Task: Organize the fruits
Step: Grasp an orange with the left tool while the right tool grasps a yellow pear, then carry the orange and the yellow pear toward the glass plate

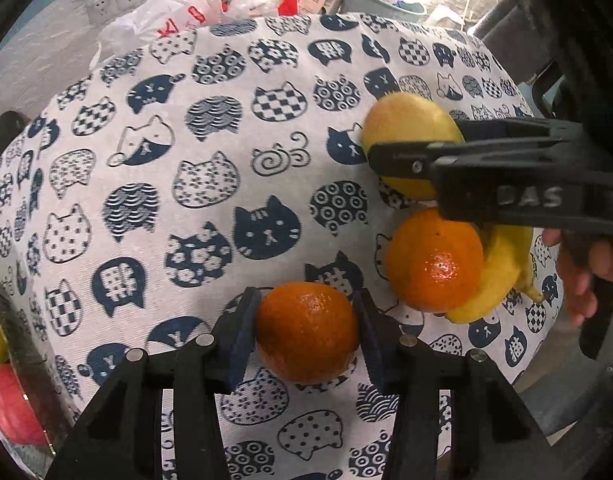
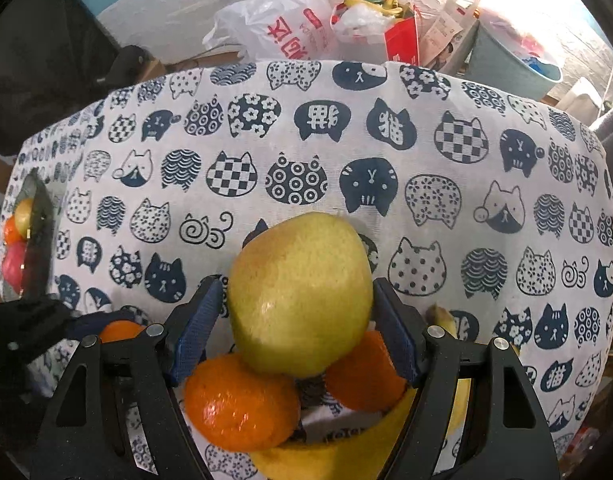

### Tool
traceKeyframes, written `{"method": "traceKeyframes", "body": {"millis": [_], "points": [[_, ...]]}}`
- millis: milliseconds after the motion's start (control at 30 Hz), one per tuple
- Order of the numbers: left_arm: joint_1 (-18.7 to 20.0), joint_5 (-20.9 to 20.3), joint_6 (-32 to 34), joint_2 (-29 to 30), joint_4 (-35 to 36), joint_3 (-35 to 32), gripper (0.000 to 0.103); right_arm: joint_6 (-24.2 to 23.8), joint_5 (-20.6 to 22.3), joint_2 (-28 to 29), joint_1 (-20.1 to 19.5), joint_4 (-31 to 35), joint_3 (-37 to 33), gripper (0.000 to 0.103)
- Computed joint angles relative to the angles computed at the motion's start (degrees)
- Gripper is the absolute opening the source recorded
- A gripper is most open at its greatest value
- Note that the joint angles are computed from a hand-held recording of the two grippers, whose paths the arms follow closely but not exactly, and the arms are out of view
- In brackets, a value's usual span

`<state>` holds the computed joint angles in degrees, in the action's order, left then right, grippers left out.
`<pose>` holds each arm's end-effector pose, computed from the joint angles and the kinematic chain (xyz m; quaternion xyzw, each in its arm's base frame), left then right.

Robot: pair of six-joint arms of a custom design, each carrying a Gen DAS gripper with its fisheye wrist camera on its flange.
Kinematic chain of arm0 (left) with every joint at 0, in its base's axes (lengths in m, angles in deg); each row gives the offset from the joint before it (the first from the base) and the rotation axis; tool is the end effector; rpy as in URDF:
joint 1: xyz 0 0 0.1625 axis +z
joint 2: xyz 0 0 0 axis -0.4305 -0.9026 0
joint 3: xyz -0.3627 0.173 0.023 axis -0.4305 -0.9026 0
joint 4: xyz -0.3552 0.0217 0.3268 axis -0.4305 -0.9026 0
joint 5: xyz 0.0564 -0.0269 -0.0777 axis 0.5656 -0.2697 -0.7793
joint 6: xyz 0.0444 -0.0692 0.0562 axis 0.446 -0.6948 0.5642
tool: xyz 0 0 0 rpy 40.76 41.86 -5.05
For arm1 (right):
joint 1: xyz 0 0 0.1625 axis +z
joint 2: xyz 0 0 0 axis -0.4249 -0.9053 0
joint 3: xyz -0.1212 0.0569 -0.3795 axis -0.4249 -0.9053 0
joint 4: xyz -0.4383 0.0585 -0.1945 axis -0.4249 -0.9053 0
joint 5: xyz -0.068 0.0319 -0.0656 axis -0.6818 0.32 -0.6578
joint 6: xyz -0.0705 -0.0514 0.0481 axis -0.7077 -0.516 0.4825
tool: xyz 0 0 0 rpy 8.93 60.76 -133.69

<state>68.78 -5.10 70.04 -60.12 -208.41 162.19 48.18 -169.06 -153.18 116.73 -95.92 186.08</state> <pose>-0.2393 -0.4568 0.0072 0.3905 0.8831 0.0994 0.2405 0.0819 -0.4193 0.1348 -0.0870 -0.9230 0.1959 0.3196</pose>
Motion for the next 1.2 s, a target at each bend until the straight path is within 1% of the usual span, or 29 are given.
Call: {"method": "traceKeyframes", "body": {"millis": [100, 267, 433, 733, 1067, 1200], "points": [[0.36, 0.43, -0.12, -0.92, 0.0, 0.25, 0.048, -0.71, -0.64, 1.48, -0.21, -1.49, -0.41, 0.075], [0.75, 0.78, -0.5, -2.59, -0.02, 0.89, 0.048, -1.75, -1.32, 2.25, -0.21, -1.93, -0.84, 0.073], [0.44, 1.46, -0.32, -3.83, -0.51, 1.37, 0.048, -2.43, -2.92, 2.82, 0.92, -2.74, -0.65, 0.072], [-0.17, 1.84, 0.24, -7.48, -0.83, 2.35, 0.048, -2.42, -3.64, 1.77, 5.06, -4.73, -0.25, 0.072], [-1.06, 3.73, 0.09, -11.97, -1.8, 3.75, 0.048, -1.85, -4.89, 2.37, 10.17, -4.49, -1.66, 0.072], [-1.09, 4.43, 0.25, -13.7, -2.11, 4.07, 0.048, -1.44, -4.64, 2.46, 11.81, -4.12, -2.3, 0.072]]}}
